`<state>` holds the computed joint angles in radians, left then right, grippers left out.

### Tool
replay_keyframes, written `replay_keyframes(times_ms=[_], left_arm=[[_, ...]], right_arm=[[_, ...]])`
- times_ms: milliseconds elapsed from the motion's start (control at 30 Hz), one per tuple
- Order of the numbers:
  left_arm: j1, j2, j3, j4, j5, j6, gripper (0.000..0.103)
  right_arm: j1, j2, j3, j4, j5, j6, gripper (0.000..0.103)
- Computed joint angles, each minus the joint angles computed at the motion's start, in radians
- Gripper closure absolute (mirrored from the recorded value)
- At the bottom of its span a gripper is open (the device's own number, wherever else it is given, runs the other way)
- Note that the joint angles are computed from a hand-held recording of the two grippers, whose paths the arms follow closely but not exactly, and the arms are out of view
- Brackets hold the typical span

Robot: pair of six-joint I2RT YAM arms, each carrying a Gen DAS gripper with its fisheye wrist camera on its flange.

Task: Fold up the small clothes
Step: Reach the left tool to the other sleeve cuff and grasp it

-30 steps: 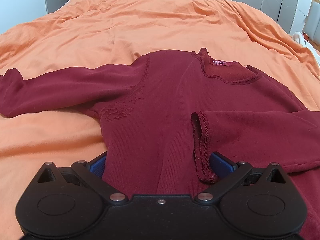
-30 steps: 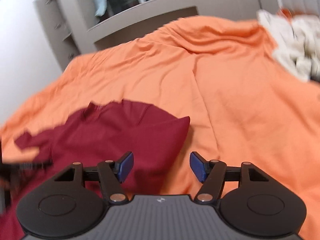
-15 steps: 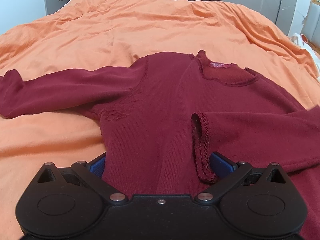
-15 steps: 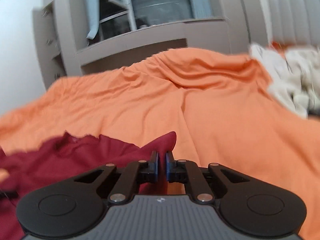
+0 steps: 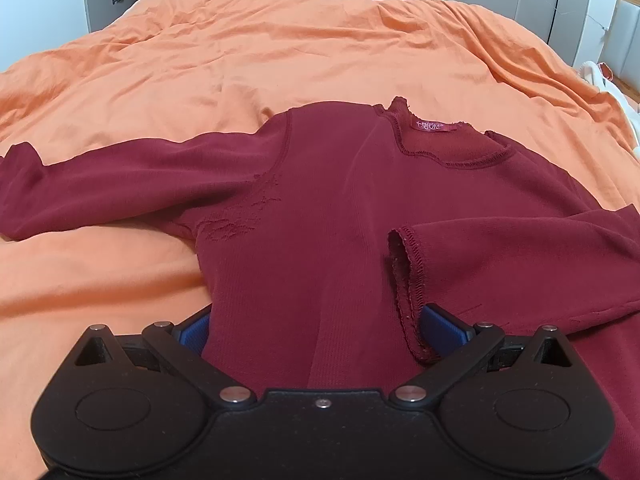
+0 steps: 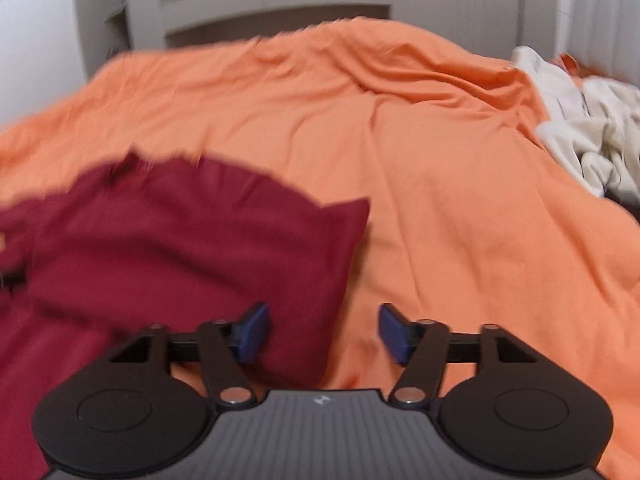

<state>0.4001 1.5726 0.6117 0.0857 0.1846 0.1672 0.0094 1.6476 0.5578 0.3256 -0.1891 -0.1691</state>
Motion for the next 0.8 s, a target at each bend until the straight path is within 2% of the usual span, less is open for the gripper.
replay_keyframes(times_ms=[67,133,267,400,567,667,800], left_arm=[[-0.004,-0.001,-0.001,0.001,-0.002,-0.003,0.000],[0.001,-0.001,-0.001,0.001,0.000,0.001,0.000],[0.002,0.000,0.004,-0.005,0.008,-0.003,0.001],[0.059,-0.018,0.030,-0.065,0.091,0.008,0.001],[0.225,-0.062,0.069,-0.131,0.254,0.026,0.001],[0.335,-0.050,0.104,-0.121,0.282,0.034,0.001],[0.485,0.034,0.209,-0.111,0.307,0.018,0.001]], right_arm=[[0.054,0.018,-0.017,0.029,0.102,-0.056,0.023],[0.080,0.053,-0.007,0.025,0.136,-0.067,0.021],[0.064,0.026,-0.004,0.003,0.107,-0.039,0.014],[0.032,-0.014,-0.015,0.006,0.045,-0.033,0.002],[0.033,-0.073,-0.023,-0.009,0.023,-0.036,0.000],[0.061,-0.110,-0.053,0.031,0.063,-0.011,0.000],[0.096,-0.159,-0.127,0.163,0.111,0.042,0.000]])
